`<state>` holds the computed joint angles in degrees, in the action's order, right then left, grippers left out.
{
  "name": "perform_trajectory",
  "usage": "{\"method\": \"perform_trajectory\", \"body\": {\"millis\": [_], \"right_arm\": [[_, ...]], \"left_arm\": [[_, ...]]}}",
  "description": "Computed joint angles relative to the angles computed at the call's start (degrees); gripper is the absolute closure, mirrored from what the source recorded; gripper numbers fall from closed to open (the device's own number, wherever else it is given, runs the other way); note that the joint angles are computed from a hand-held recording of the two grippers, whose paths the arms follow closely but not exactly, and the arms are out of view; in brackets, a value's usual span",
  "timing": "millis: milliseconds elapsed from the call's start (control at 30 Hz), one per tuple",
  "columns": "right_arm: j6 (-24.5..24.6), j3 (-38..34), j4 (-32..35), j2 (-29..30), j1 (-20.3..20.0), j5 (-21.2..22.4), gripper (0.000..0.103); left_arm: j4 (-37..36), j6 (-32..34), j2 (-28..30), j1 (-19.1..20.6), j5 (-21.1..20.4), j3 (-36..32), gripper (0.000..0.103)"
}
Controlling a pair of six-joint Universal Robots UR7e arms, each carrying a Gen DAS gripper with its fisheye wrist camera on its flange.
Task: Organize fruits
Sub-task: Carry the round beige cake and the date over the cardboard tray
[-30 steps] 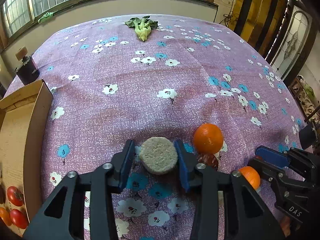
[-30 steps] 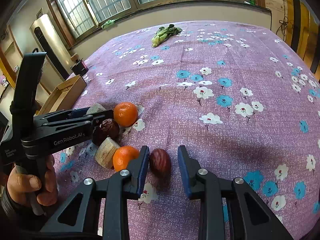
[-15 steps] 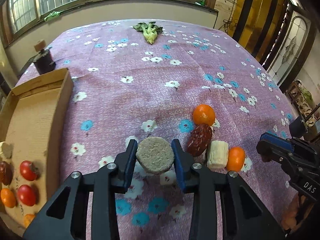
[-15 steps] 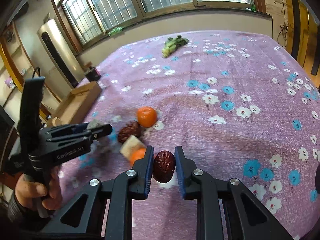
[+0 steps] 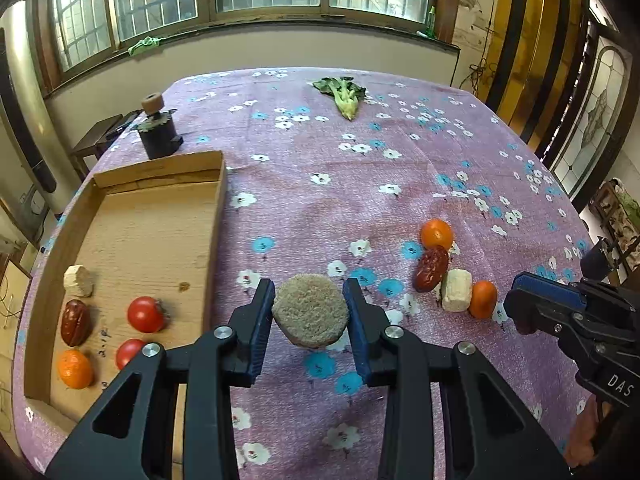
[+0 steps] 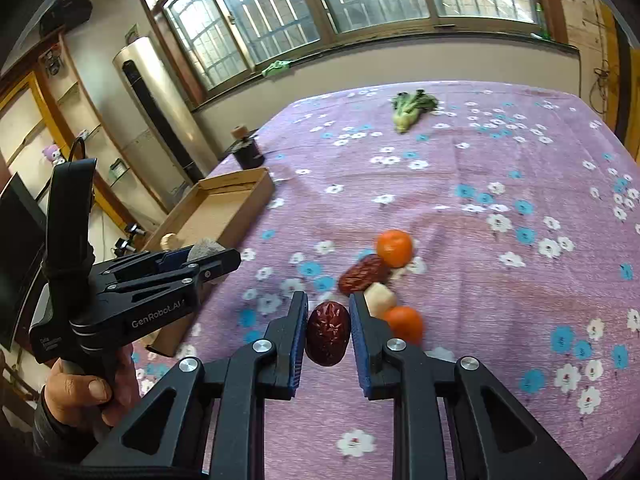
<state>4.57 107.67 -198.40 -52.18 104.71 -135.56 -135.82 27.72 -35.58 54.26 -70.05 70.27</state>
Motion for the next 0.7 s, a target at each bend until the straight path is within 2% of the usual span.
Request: {"method": "perform_trajectory", "body": {"millis": [700], "right_arm": [[-2.8, -12.7, 8.2, 7.9, 2.2, 3.1, 0.082]], "left_arm": [[0.1, -0.7, -0.8, 3.8, 1.7, -5.1, 0.07]]}}
